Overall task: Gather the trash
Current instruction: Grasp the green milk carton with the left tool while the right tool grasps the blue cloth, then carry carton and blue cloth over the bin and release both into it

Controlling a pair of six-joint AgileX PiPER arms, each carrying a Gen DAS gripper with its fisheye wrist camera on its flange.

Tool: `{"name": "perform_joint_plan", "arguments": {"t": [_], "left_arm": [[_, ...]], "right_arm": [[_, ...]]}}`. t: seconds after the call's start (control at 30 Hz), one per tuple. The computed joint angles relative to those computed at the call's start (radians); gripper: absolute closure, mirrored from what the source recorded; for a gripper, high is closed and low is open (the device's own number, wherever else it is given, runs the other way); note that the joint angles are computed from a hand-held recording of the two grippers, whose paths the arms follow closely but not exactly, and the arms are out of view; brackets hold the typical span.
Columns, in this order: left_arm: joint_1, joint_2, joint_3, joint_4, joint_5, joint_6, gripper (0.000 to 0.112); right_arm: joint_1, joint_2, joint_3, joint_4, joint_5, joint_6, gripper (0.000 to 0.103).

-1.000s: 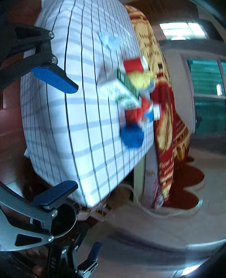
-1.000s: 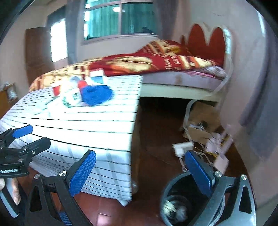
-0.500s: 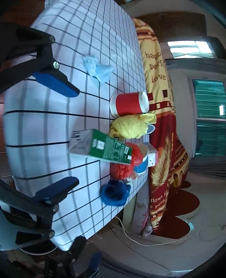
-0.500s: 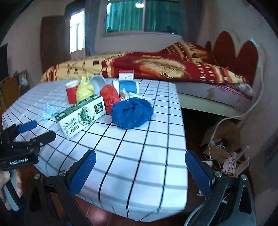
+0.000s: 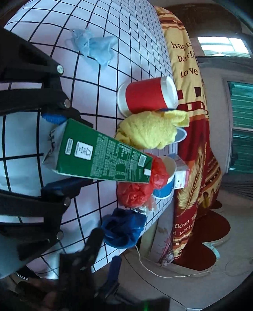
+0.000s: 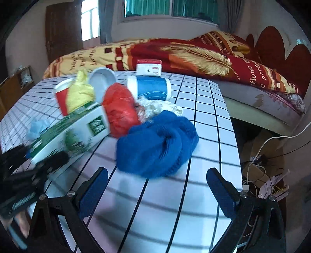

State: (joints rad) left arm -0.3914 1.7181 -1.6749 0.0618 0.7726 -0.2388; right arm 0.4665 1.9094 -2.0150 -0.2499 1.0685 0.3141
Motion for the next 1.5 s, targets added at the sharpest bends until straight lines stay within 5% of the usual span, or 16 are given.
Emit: {"name": "perform_joint_plan", "arguments": {"t": [0.1,0.17,0.23,0.3,0.67,1.5], "left_arm": [[0.001,-0.017,0.024,0.009,-0.013,-0.019,0.066],[0.002,-0.018,0.026,0.008,-0.011,-0.018,0.067],[-0.002,-0.031,0.04,0.016,-0.017,-0.021,0.068],[-0.005,-0.034,0.041,0.017,-0.019,-0.019,0.069],[-0.079,-0.141,0.126,0.084,-0.035,-0.104,0.071],[-0.395,-0.211,0.137,0.231,-0.005,-0.238,0.073]], "right_arm": [[-0.032,0.107,-0.163,0.065,0.072,-0.021,0.016],[-0.051,0.146,-0.221,0.113,0.105,-0.032,0.04],[-0.051,0.124,-0.182,0.118,0.078,-0.025,0.072],[-0.051,0.055,-0.072,0.136,0.012,-0.028,0.079],[-0.015,-0.322,0.403,0.022,-0.188,0.033,0.083],[-0.076,-0.928,0.776,-0.117,0.015,0.099,0.083]]}}
